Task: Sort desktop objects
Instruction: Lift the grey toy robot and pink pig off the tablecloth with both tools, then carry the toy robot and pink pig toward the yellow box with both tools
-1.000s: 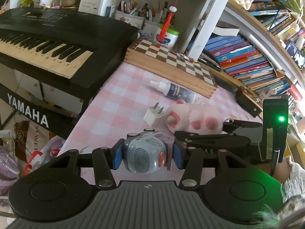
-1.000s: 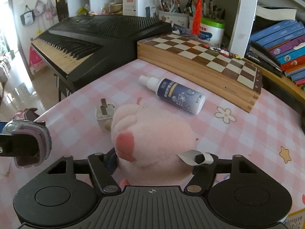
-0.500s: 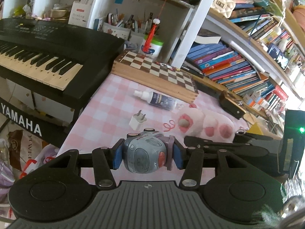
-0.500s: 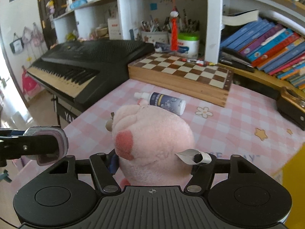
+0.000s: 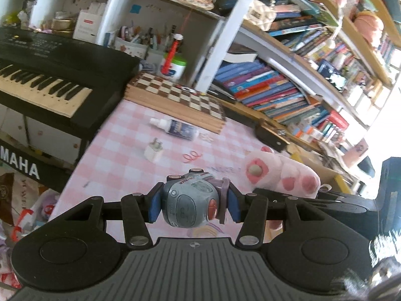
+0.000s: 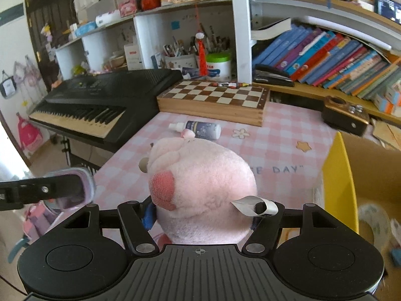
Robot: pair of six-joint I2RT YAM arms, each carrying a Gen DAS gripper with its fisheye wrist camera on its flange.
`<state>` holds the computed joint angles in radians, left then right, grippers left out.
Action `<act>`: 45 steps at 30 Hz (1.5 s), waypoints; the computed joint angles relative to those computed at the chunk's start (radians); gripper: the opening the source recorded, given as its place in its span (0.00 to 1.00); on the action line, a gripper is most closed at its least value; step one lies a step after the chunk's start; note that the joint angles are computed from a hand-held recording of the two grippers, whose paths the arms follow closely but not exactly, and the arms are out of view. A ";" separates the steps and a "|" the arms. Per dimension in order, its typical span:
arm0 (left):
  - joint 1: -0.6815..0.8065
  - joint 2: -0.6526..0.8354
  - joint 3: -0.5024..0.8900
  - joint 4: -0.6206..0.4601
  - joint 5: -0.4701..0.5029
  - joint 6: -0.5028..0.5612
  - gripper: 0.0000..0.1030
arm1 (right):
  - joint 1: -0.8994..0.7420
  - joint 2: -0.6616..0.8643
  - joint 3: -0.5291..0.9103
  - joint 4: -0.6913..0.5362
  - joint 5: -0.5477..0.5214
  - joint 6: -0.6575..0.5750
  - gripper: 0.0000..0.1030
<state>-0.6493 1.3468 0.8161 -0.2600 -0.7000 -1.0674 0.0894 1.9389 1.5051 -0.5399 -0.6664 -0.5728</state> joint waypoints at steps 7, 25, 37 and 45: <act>-0.105 -0.055 -0.021 -0.017 -0.058 -0.008 0.47 | -0.059 -0.151 -0.172 -0.009 -0.025 -0.032 0.65; -0.407 -0.165 -0.061 -0.227 -0.193 -0.222 0.47 | -0.176 -0.488 -0.512 -0.063 -0.047 -0.067 0.65; -0.508 -0.156 -0.071 -0.192 -0.173 -0.196 0.47 | -0.287 -0.646 -0.644 -0.114 -0.054 -0.097 0.65; -0.489 -0.111 -0.082 -0.030 -0.088 -0.073 0.47 | -0.399 -0.687 -0.673 -0.140 -0.046 -0.124 0.65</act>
<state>-1.1385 1.2362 0.7339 -0.2898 -0.7878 -1.1399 -0.3092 1.2523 0.8317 -0.6801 -0.7120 -0.6967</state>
